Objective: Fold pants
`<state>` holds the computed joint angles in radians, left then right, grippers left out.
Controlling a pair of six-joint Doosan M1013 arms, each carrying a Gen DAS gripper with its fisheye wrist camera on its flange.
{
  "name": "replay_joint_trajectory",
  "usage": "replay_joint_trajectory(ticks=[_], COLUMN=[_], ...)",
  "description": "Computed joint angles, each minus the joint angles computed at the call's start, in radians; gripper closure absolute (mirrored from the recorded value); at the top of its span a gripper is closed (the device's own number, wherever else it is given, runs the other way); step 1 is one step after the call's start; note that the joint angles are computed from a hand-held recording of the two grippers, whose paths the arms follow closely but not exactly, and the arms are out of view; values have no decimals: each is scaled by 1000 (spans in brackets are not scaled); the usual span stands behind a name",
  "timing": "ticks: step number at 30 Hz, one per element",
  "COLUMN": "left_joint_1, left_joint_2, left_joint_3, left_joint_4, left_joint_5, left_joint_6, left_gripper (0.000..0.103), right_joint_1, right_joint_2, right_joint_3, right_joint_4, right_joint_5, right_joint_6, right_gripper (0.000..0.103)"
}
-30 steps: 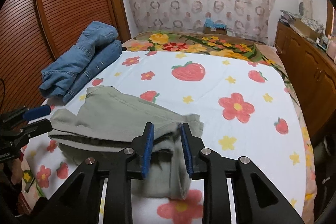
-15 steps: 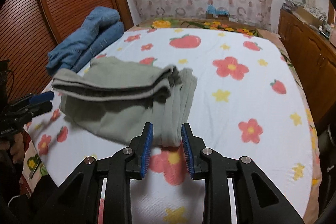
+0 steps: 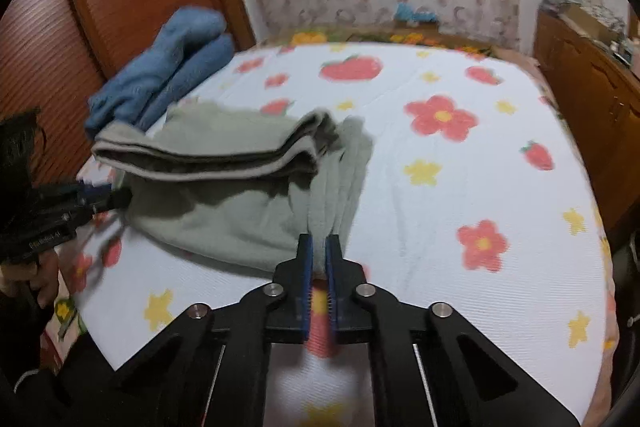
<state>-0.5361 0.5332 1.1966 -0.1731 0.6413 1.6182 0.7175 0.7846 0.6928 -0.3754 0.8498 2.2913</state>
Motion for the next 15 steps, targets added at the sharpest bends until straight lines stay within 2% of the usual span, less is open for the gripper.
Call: replay_joint_trajectory(ticks=[3,9,15], left_joint_1=[1,-2,-9], left_joint_2=[-10,-40,-97], left_joint_3=[14,48,111], left_joint_4=[12,-9,-62], left_joint_5=[-18,-47,-83], left_joint_6=[-6,12,61], left_gripper=[93,94,94], right_joint_1=[12,22,38], right_joint_2=[-23,-36,-93], right_joint_3=[42,65,155], right_joint_4=[-74,-76,-99], right_joint_5=[-34,-58,-110], right_joint_6=[57,43,71], right_gripper=[98,98,98])
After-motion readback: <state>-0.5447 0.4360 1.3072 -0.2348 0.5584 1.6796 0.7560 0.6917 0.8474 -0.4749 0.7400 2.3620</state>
